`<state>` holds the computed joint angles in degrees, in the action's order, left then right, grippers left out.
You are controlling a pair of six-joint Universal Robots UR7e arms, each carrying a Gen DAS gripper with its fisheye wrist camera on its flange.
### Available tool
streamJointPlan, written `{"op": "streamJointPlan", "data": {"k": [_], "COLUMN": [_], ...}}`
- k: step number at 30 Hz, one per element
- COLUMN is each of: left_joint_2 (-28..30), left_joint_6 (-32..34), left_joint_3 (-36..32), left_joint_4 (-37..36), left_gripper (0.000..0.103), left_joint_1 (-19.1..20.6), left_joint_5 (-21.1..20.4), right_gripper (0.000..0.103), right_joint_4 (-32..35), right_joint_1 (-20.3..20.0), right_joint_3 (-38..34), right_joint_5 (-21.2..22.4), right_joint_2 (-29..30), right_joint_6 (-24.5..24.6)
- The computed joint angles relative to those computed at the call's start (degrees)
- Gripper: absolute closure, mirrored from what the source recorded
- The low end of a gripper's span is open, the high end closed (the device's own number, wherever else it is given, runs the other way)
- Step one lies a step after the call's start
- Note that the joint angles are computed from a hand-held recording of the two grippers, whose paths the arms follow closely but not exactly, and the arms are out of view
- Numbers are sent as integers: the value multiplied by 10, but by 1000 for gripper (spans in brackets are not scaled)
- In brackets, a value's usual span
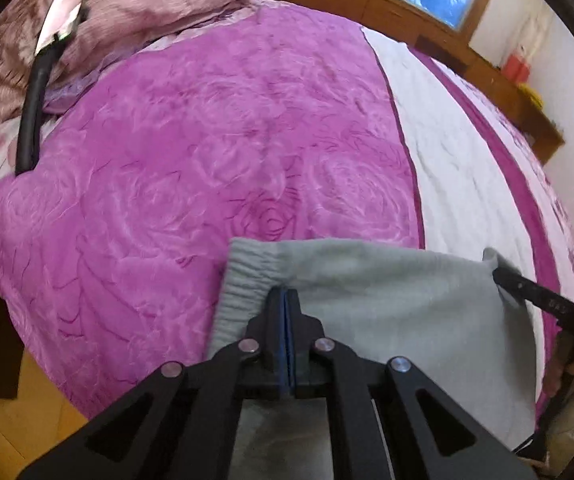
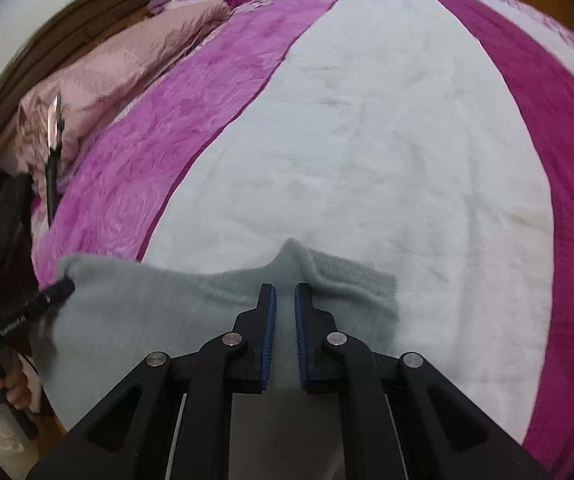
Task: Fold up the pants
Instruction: 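Grasp the sweatpants edge with the right gripper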
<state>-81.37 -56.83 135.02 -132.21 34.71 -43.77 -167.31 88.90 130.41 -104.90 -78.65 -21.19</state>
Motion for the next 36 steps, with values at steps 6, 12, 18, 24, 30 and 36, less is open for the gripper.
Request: {"op": "streamJointPlan", "data": {"k": [6,12,18,24,30,36], "left_joint_2": [-31,-66,-65,-58,-58,-49], "left_joint_6": [-89,-147,-178,-178,-203,-200], "left_joint_3": [-21,-13,-4,13,5,-9], "left_joint_4": [130,197,225,217,254,267], "left_gripper": [98,97,95,95,95,84], "left_joint_1": [-42,-105,-111,-100,-119,-154], "left_joint_5": [2,-9,-47,-53,-49,-49], "right_gripper": [99,87,82,77,70,69], "right_joint_4": [56,116,184,192,170,205], "right_joint_1": [-8,-29,-43,-53,-111,-154], "right_joint_3": [-4,15,60,101,130,129], "right_joint_5": [22,69,85,65,119,184], "right_joint_2": [-41,-123,-203,-224,-225,-242], "right_joint_6": [33,79,91,85,71,85]}}
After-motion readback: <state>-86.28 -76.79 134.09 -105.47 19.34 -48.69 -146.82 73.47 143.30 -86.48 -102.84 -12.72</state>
